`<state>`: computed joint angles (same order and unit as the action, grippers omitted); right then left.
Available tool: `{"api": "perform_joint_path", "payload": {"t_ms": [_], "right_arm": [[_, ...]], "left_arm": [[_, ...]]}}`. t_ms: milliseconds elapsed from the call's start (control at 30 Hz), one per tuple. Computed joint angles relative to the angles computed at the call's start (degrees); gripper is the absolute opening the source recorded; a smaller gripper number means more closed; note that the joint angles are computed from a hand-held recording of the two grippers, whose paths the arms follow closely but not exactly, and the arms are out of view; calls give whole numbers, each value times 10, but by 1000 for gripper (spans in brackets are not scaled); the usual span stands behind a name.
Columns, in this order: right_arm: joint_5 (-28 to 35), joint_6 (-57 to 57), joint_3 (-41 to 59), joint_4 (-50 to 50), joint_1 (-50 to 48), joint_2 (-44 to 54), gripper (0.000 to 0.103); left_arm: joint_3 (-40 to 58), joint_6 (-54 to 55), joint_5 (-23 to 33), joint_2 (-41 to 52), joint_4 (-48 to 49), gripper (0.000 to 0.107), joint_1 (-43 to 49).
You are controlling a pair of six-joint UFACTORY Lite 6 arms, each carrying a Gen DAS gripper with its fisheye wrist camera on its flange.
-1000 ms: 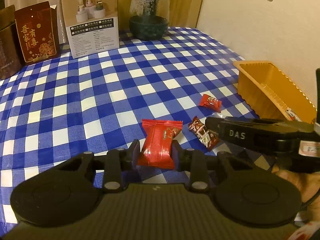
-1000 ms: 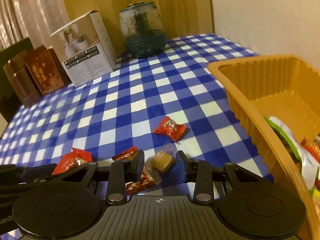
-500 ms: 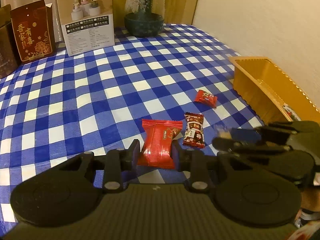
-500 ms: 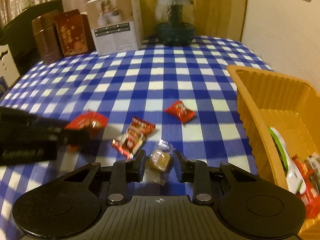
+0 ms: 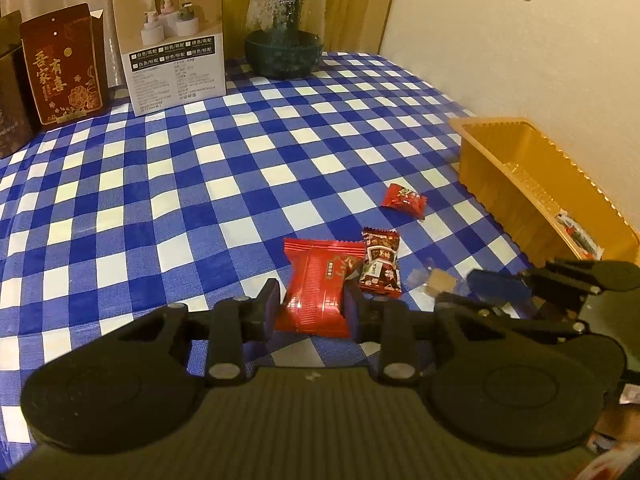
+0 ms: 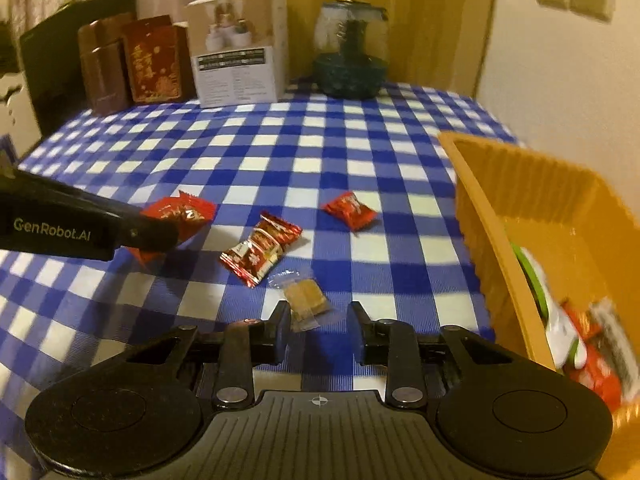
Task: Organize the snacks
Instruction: 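Grasp the clear cake packet with the right tool while the left tool holds the red packet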
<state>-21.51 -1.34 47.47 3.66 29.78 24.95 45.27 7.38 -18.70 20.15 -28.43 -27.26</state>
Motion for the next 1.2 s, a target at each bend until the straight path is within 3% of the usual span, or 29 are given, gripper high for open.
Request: {"api": "perform_joint_path", "payload": {"t_ms": [100,267,433,700,800,1000,1200], "right_arm": [[-22,-54,11,13,5,21,31],[-29,-49,26,-16,-2,39,32],[-36,-79,33,-11,5,44,49],[-39,-26,70,-74,-7,79,49],[-34,3,74,-102,-10,80,47],[-19,97,80,-180,-19,78,24],[0,254,87,-274,-33,67,24]], "left_arm": [[-1,-7,1,1,7,30,3],[1,-4,3,1,4,30,2],[4,9,4,4,-11,30,-1],[8,26,4,9,-28,30,-2],[11,28,5,11,-30,30,-3],[12,27,7,12,-28,30,-5],[7,26,5,6,-27,30,-3]]}}
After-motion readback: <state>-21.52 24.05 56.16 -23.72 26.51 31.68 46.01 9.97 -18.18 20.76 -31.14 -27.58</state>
